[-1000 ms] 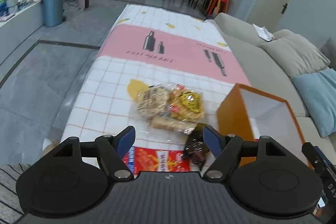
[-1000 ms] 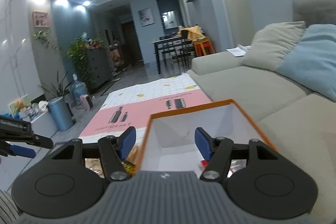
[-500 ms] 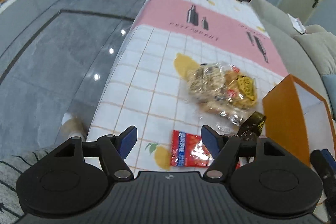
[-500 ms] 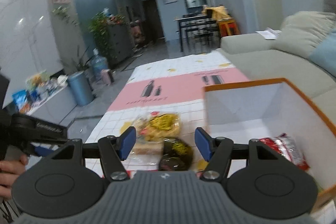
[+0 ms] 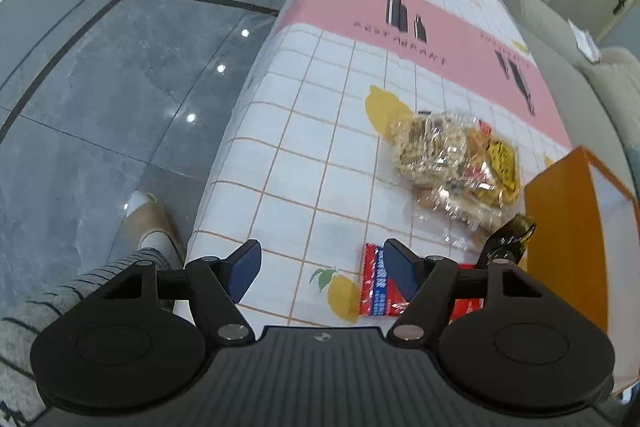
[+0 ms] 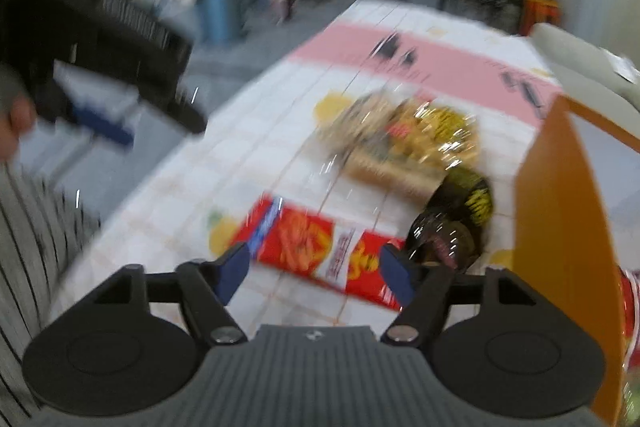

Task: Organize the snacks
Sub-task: 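Move both open tools from the box back toward the remaining snacks, then grasp the red stick-snack pack on the tablecloth with right tool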

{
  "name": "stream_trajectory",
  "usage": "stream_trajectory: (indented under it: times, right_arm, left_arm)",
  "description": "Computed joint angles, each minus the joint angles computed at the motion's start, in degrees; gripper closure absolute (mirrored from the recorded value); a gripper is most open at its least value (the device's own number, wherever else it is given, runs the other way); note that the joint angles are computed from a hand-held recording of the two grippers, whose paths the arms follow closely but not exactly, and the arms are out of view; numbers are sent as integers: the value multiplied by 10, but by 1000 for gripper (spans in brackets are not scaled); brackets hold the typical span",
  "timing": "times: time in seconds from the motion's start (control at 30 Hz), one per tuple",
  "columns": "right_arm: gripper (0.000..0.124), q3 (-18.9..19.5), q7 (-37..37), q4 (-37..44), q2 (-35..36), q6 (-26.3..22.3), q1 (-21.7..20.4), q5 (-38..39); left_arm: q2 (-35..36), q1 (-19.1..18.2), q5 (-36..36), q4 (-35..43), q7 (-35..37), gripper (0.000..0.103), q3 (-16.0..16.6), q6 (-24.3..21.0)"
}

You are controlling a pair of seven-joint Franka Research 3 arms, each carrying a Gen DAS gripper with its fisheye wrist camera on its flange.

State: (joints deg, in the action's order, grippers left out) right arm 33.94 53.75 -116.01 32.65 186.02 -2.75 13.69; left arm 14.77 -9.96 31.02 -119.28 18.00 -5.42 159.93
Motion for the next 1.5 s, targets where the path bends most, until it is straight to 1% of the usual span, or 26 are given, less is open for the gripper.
stream_trajectory:
  times: [0.1,0.13,0.2,0.23,0.37,0.4,0.47,0.57,0.63,0.67,0.73,0.77,0.83,0.9,1.0,1.07,1.13,1.2,1.23,1.27,1.3,1.33,1.4,1.43,1.47,1.5]
  right_arm:
    - [52,-32,-21,41,15,-62,26,-9]
    - [52,-45,-29,64,22,-96,37,-11]
    - [52,-96,-29,115,32,-177,79,-25]
    - [52,-118,-31,137,37,-209,99,-36]
    - [52,-198,-36,226,69,-303,173,-80]
    - [50,-207,-37,250,79,-327,181,-76]
    - [46,-211,-49,301,106,-370,185,-56]
    - [45,-217,-96,343,127,-399,189,-39]
    - [48,-216,-136,367,140,-420,187,-26]
    - [53,-213,-155,379,144,-433,184,-15]
    - [60,-206,-197,377,142,-435,177,10]
    - [61,-211,-202,372,138,-436,180,18]
    - [61,-232,-183,362,126,-442,196,27]
    - [62,-246,-163,332,105,-436,207,34]
    - [61,-277,-92,288,74,-425,235,25]
    - [53,-290,-48,265,59,-424,250,9]
    - [49,-295,-23,249,50,-415,260,-9]
    - [42,-283,-24,251,54,-412,254,-9]
    - [36,-277,-27,257,60,-413,250,-5]
    - [34,-269,-30,260,65,-407,243,6]
    - [34,-262,-37,249,63,-387,236,16]
    - [34,-255,-47,237,60,-364,229,25]
    - [41,-242,-64,213,53,-330,218,44]
    - [56,-234,-74,200,47,-312,212,56]
    - [61,-226,-85,186,40,-292,204,69]
    - [62,-224,-88,177,35,-284,203,74]
  left_arm:
    - [8,5,-20,7,14,21,-6,-10]
    - [9,7,-26,8,18,21,-8,-11]
    - [12,9,-37,10,27,21,-10,-12]
    - [13,10,-41,11,31,21,-10,-13]
    - [12,7,-43,13,27,21,-4,-19]
    - [12,7,-44,13,26,21,-3,-20]
    - [9,8,-41,11,21,21,-1,-18]
    - [7,12,-44,7,19,21,-1,-13]
    - [5,15,-46,5,20,21,-1,-11]
    - [5,15,-46,4,20,21,0,-11]
    - [5,17,-47,4,20,21,0,-11]
    - [5,17,-48,4,20,21,0,-12]
    - [5,20,-54,4,23,21,-2,-12]
    - [6,24,-64,3,29,21,-5,-12]
    - [7,28,-79,2,39,21,-9,-12]
    - [9,32,-91,3,57,21,-14,-11]
    - [10,30,-94,4,60,21,-13,-7]
    - [8,31,-101,0,66,21,-15,1]
    - [4,30,-102,-6,66,21,-15,11]
    - [1,30,-102,-12,65,21,-14,25]
    - [-2,31,-104,-18,67,21,-14,37]
    - [-3,31,-106,-20,69,21,-14,45]
    - [-3,27,-102,-20,65,21,-10,49]
    - [-3,23,-97,-18,62,21,-7,45]
    - [-2,21,-93,-15,58,21,-4,40]
    - [0,19,-91,-13,55,21,-3,35]
